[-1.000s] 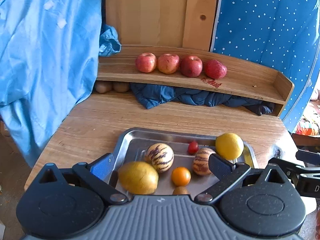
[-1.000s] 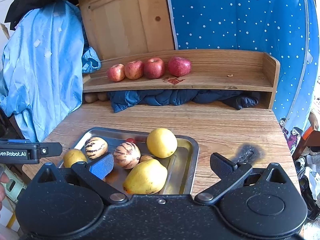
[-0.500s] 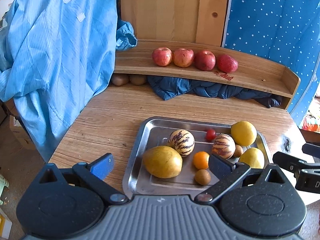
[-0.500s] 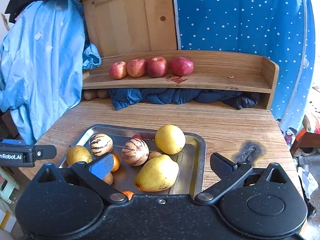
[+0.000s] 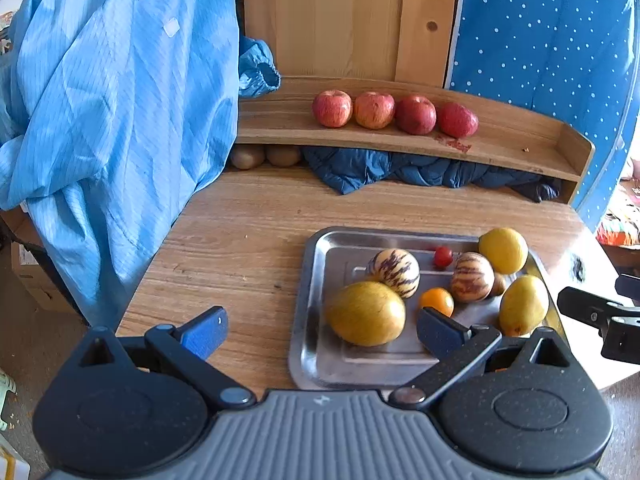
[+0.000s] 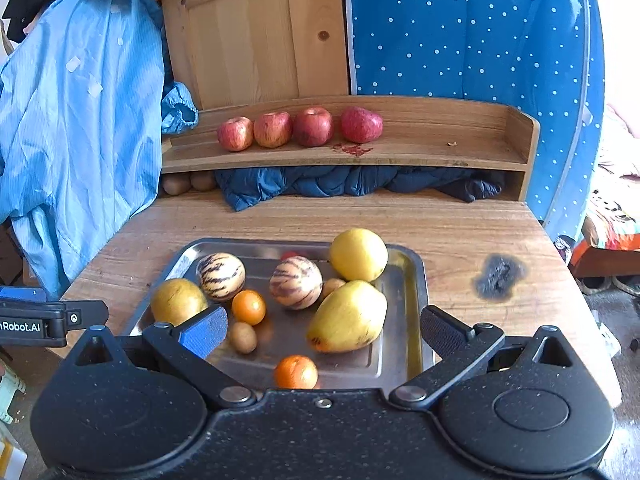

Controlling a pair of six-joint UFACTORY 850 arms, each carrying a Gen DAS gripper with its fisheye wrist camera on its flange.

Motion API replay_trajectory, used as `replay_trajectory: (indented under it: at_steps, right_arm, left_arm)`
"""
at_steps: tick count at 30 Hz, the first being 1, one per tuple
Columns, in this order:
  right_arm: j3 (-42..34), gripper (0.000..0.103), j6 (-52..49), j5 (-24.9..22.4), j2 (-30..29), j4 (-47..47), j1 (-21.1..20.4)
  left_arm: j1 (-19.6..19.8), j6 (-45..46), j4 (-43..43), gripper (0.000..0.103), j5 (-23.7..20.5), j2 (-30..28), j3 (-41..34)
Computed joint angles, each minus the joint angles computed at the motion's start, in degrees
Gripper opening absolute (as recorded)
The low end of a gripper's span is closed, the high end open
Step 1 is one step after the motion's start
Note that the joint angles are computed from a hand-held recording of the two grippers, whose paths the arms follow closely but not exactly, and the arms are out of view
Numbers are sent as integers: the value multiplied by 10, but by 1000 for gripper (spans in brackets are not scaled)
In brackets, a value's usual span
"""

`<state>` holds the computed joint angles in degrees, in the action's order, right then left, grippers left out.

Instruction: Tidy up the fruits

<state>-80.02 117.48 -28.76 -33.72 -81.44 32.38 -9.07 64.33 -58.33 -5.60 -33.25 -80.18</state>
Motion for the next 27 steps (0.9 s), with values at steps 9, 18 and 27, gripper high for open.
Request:
replay_trajectory:
  at_steps: [9, 18, 27]
  right_arm:
    - [-5, 102, 22, -48, -8, 32, 35]
    - [-13, 102, -30, -32, -14, 83, 39]
    - [-13, 102, -60, -42, -13, 114, 48]
  left_arm:
    - [33, 205, -171, 102, -54, 10, 24]
    - [51, 378, -295, 102, -89, 17, 45]
    - [54, 331, -228, 102, -109, 22, 60]
